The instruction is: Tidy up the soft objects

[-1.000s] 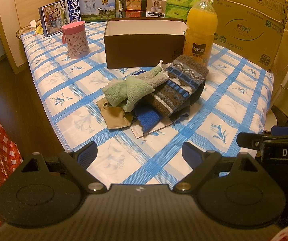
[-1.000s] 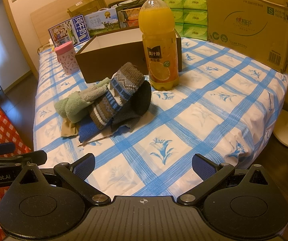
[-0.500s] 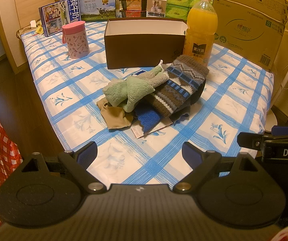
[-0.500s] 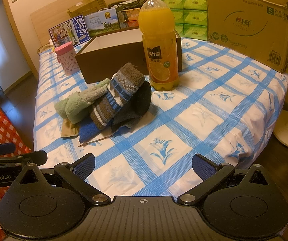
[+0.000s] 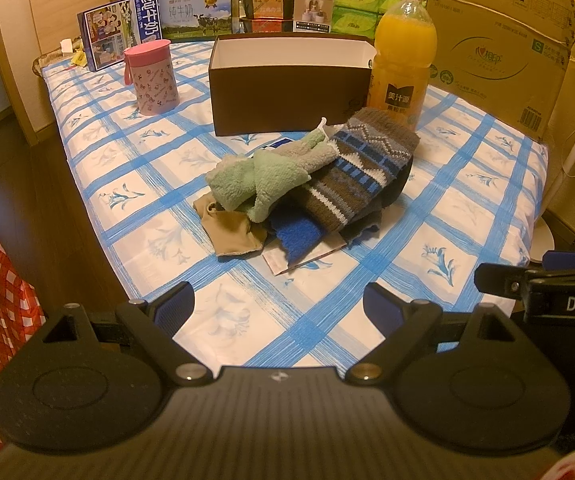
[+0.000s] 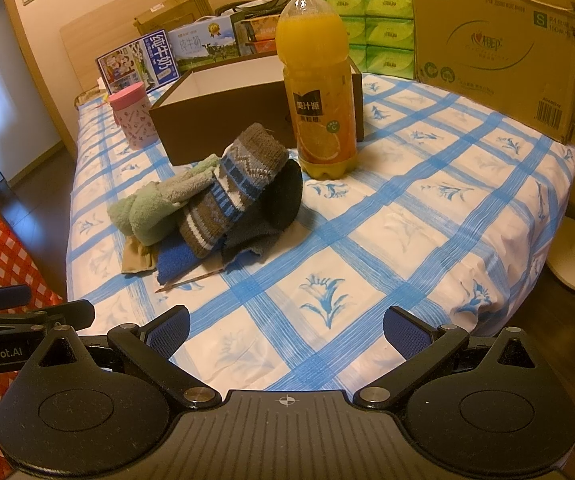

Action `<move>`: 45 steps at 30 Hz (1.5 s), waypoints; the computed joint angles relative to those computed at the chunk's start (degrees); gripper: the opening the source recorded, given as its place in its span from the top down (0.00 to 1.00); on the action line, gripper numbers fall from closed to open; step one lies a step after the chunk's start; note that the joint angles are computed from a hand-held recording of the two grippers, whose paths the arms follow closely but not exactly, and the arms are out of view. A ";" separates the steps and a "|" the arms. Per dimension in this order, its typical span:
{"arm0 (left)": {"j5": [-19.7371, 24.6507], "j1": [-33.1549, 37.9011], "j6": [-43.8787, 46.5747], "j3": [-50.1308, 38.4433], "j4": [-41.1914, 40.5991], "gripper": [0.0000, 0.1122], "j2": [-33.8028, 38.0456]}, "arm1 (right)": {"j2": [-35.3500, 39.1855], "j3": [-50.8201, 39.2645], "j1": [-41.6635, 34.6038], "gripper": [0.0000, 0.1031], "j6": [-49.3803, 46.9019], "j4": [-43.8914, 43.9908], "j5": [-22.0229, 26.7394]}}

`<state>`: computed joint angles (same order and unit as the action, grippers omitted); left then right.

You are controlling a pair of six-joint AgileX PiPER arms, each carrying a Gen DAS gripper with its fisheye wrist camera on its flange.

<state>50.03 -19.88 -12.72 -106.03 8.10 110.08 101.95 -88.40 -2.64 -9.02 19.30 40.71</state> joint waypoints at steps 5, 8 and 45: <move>0.05 0.03 0.03 -0.02 -0.01 0.20 -0.02 | 0.08 -0.05 -0.01 0.01 0.05 0.01 0.03; 0.05 0.03 0.04 -0.01 0.00 0.20 -0.02 | 0.08 0.02 -0.08 0.01 -0.14 0.17 -0.04; -4.69 2.26 7.93 -14.70 2.12 0.34 12.69 | 12.98 -13.51 -1.70 0.13 -12.41 18.25 -3.15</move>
